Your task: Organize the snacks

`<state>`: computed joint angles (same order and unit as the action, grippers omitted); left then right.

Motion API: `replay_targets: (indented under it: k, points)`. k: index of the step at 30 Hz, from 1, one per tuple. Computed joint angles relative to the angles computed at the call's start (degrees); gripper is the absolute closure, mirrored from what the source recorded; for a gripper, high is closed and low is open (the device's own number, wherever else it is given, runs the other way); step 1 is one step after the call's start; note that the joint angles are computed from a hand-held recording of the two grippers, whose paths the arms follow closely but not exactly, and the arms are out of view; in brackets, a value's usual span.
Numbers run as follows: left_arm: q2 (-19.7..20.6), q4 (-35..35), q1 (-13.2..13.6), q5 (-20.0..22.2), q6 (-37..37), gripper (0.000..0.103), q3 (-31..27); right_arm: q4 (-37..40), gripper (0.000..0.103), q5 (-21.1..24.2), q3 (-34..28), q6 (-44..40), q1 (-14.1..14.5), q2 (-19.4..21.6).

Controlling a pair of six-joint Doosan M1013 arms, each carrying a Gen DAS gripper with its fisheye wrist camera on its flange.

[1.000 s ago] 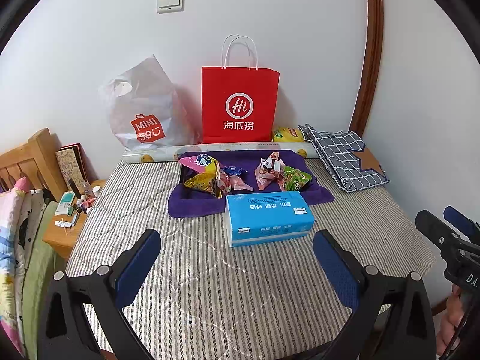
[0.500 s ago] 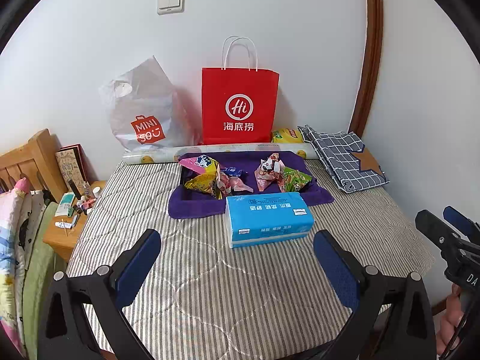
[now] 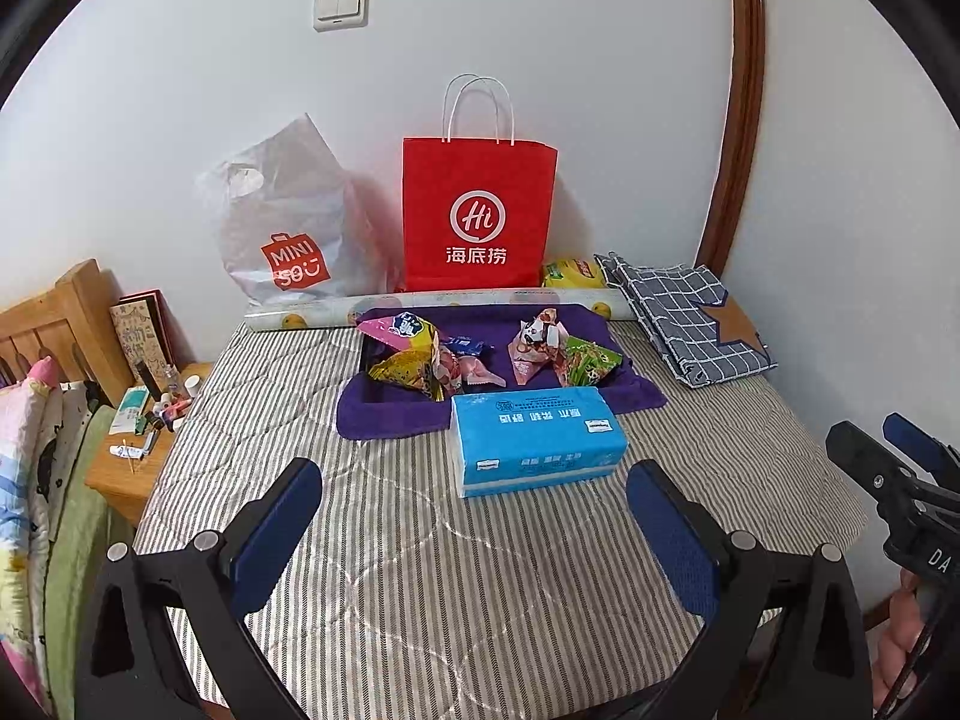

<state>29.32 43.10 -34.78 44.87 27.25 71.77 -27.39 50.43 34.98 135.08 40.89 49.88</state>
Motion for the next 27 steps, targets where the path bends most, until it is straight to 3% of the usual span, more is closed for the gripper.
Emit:
replay_targets:
  k: [27]
  points:
    - [0.12, 0.44, 0.35, -0.32, -0.61, 0.0, -0.12, 0.02, 0.0, -0.56, -0.46, -0.21, 0.05, 0.2]
